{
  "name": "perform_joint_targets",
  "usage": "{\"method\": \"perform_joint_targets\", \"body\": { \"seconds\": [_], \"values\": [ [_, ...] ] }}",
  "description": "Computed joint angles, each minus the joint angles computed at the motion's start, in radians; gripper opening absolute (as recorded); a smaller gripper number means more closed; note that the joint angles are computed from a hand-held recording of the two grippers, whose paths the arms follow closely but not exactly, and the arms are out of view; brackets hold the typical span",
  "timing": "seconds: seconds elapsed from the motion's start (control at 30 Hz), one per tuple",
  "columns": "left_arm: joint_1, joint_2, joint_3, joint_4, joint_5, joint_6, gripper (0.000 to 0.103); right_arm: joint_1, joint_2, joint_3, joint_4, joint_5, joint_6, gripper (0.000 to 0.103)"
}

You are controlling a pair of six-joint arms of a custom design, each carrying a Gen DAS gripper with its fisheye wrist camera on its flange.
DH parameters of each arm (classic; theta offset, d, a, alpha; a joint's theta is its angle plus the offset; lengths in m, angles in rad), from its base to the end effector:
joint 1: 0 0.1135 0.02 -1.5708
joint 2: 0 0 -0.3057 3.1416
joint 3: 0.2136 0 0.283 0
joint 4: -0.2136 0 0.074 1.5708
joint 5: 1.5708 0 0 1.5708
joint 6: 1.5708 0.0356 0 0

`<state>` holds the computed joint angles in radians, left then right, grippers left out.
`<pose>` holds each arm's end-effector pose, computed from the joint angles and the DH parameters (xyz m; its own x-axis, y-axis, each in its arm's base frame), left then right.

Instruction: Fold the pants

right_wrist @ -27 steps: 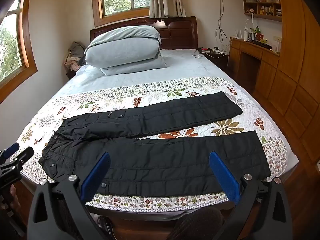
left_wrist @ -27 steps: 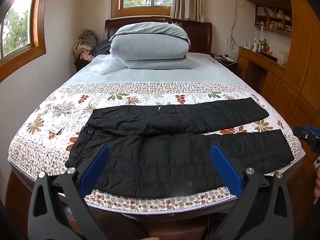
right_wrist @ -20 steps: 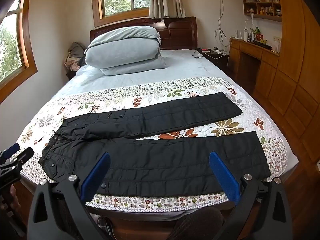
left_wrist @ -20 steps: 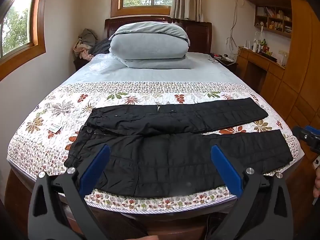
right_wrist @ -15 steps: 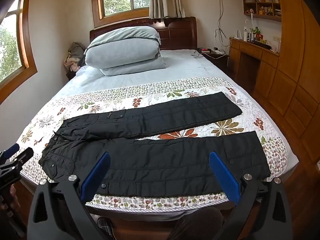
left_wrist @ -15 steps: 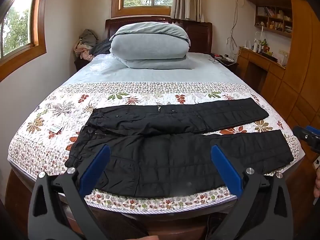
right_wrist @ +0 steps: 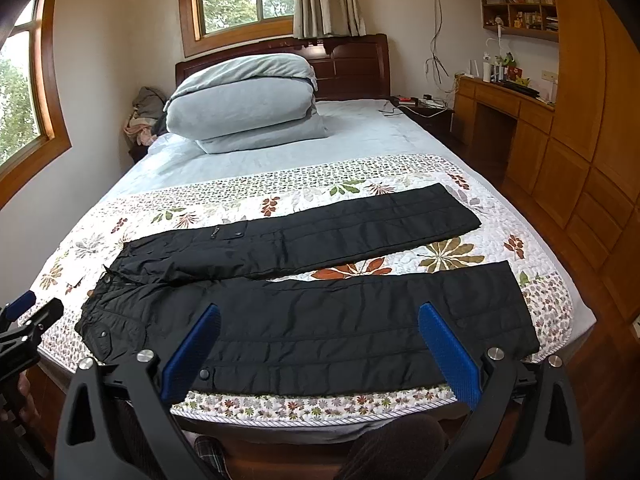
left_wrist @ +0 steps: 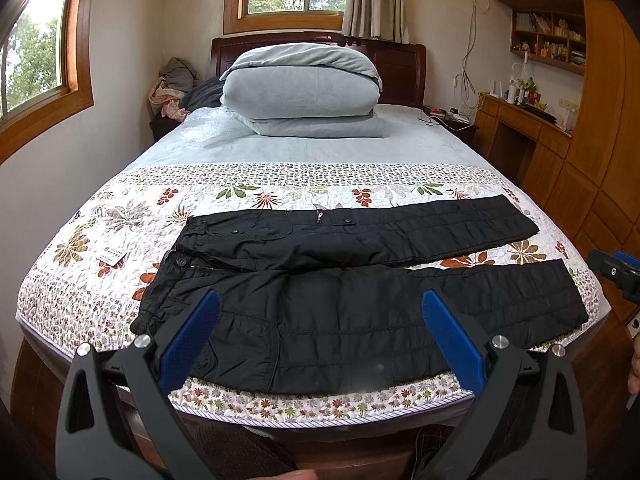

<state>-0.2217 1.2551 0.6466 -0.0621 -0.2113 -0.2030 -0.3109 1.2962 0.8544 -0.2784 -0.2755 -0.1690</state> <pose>0.2665 -0.0524 0.2276 -0.6048 -0.0657 -0.7936 -0.0686 0.9972 -0.0303 0.2830 -0.0808 0.2723 -0.6357 0.0343 -0.7711 -0.0073 0.9987 0.0504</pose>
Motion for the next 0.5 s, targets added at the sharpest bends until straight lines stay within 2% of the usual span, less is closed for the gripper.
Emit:
{"method": "perform_joint_targets", "body": {
  "seconds": [0.5],
  "values": [
    [-0.027,0.002,-0.008,0.011,-0.023,-0.011,0.101,-0.003,-0.001,-0.004,0.004,-0.002,-0.002,0.100]
  ]
}}
